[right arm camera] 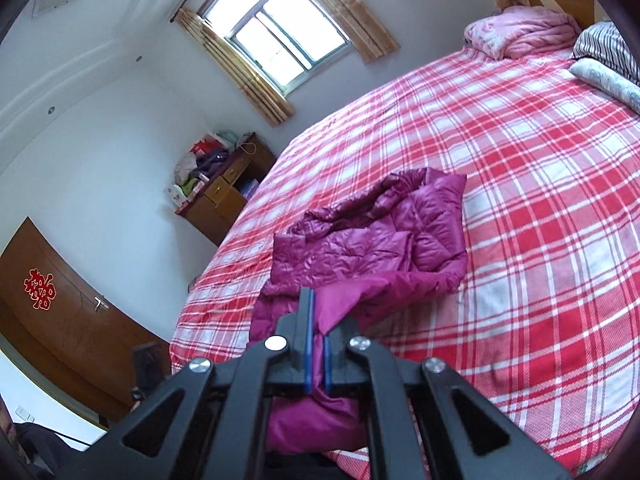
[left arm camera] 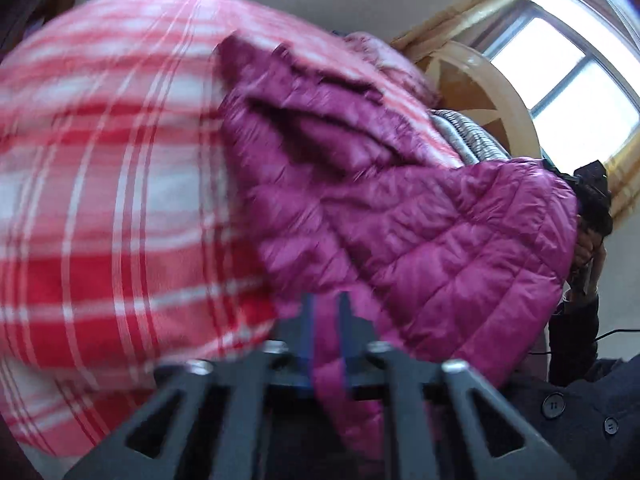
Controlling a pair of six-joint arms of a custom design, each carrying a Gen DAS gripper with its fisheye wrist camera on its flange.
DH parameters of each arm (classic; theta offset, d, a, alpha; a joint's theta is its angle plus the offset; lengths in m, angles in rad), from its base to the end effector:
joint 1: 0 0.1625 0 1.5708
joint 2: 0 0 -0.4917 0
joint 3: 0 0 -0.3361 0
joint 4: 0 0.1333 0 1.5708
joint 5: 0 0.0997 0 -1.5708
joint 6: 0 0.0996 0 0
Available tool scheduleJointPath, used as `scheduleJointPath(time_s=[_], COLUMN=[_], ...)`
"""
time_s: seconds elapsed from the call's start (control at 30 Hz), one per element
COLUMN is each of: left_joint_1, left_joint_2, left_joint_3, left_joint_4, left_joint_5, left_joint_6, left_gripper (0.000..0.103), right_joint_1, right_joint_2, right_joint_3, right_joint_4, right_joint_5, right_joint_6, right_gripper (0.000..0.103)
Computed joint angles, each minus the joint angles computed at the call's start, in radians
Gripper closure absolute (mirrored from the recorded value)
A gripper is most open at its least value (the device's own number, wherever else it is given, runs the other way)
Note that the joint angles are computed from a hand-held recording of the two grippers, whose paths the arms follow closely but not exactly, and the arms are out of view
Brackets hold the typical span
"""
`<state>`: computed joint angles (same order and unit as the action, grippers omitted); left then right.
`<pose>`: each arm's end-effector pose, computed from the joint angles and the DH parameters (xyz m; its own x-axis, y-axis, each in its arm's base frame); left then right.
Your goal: Fold large clothes
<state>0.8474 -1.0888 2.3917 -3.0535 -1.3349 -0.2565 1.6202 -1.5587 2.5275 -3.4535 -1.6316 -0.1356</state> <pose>-0.1688 -0.4277 0.1966 -0.8969 0.4051 -0.1771 0.4380 0.8687 -0.2313 0.1437 -0.3292 0.3954 -0.9861 -0.0837 0.1438 -0.1650 0.6042 -0.7796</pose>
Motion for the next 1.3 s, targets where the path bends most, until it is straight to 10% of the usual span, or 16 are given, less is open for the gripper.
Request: scheduleJointPath(time_s=[0.03, 0.07, 0.6, 0.63, 0.7, 0.73, 0.77, 0.97, 1.3], left_joint_1=[0.005, 0.01, 0.098, 0.088, 0.056, 0.028, 0.004, -0.037, 0.096], left_joint_2=[0.0, 0.002, 0.109, 0.112, 0.104, 0.09, 0.077, 0.024, 0.106], left_joint_3=[0.027, 0.05, 0.053, 0.061, 0.066, 0.065, 0.065, 0.021, -0.366], left_joint_4=[-0.037, -0.079, -0.104, -0.135, -0.153, -0.15, -0.159, -0.327, -0.124], left_joint_5=[0.007, -0.002, -0.377, -0.405, -0.418, -0.392, -0.363, -0.344, -0.394], left_joint_6=[-0.017, -0.022, -0.098, -0.074, -0.009, 0.024, 0.049, 0.161, 0.261], left_gripper=[0.019, 0.002, 0.002, 0.008, 0.053, 0.091, 0.097, 0.099, 0.099], right_joint_1=[0.01, 0.017, 0.012, 0.007, 0.005, 0.005, 0.006, 0.013, -0.054], right_joint_2=[0.006, 0.01, 0.021, 0.021, 0.02, 0.018, 0.014, 0.014, 0.149], right_joint_3=[-0.007, -0.012, -0.021, -0.019, -0.017, -0.018, -0.019, -0.075, -0.374], right_joint_4=[0.002, 0.003, -0.017, -0.018, -0.023, -0.025, -0.026, -0.027, 0.084], right_joint_5=[-0.006, -0.011, 0.02, 0.029, 0.035, 0.04, 0.044, 0.057, 0.053], right_joint_6=[0.0, 0.0, -0.002, 0.0, -0.001, -0.001, 0.0, 0.006, 0.102], right_gripper=[0.097, 0.097, 0.097, 0.097, 0.097, 0.097, 0.097, 0.097, 0.097])
